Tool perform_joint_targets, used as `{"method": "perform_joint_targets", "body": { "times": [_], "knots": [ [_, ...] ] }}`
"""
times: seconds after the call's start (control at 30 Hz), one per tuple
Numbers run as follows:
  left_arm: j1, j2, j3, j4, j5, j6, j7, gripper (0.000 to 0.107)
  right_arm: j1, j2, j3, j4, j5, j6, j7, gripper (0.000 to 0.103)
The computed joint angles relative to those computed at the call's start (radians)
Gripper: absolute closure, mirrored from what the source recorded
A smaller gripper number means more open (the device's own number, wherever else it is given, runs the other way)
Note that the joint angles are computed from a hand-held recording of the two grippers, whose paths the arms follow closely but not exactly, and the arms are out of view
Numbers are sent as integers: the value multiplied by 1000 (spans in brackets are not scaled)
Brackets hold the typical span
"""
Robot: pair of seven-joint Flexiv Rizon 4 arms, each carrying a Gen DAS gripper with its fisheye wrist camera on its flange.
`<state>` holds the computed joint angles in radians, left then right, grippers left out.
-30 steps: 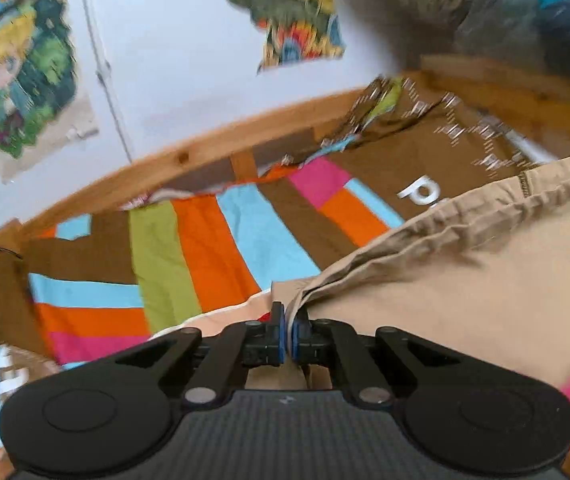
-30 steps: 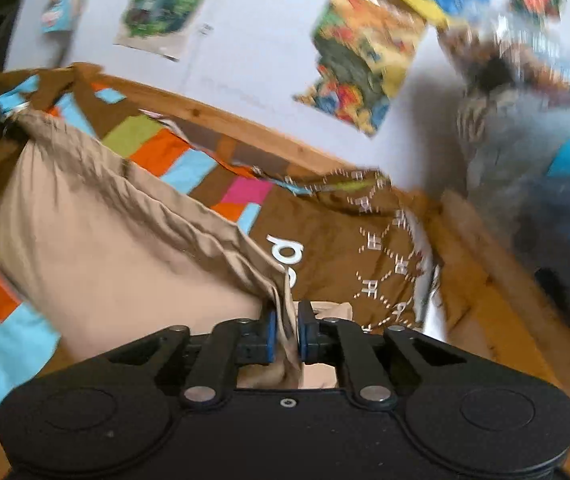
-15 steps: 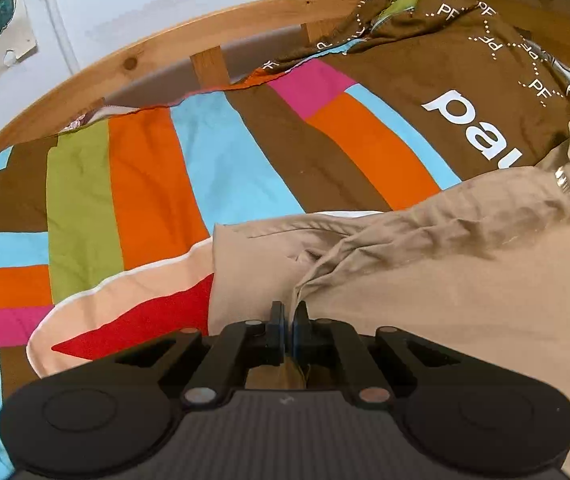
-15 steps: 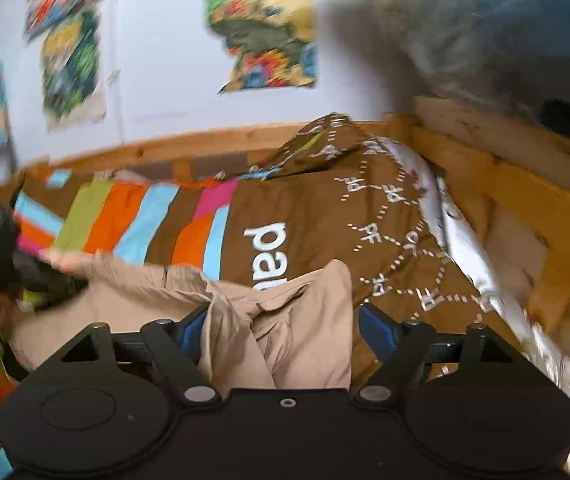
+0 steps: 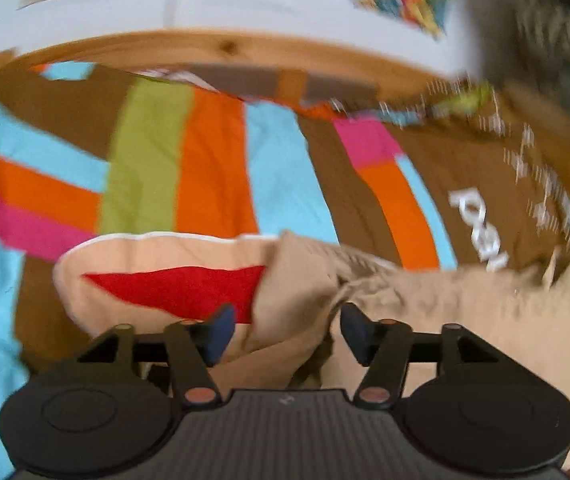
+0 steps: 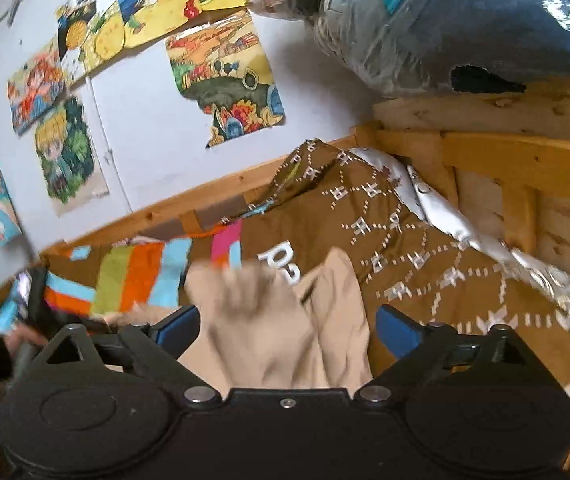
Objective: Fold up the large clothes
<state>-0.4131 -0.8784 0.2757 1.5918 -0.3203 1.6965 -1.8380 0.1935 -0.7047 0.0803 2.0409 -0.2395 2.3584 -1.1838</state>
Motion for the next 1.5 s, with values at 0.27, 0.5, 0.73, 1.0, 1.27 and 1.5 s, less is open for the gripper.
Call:
{"method": "perform_joint_targets", "body": {
  "times": [0.27,0.5,0.73,1.0,1.27,1.5],
  "knots": [
    [202,126,-256,398,71,418,-85,26,229,-61,-88,-4,350,45,-161,21],
    [317,76,-385,461,79,518,-216,26,143,-94,-32,-13,272,32,-78,35],
    [256,82,-341,410,29,427,-122,26,162,-110,-54,-19,256,39,-86,36],
    [253,84,-342,398,-5,350,-105,45,190,-123,-68,-32,280,22,-136,33],
    [169,79,-273,369,-60,337,-97,98,149,-149,-38,-56,267,48,-92,70],
    [28,69,-176,356,-238,313,-34,99,160,-174,-63,-96,296,67,-73,87]
  ]
}}
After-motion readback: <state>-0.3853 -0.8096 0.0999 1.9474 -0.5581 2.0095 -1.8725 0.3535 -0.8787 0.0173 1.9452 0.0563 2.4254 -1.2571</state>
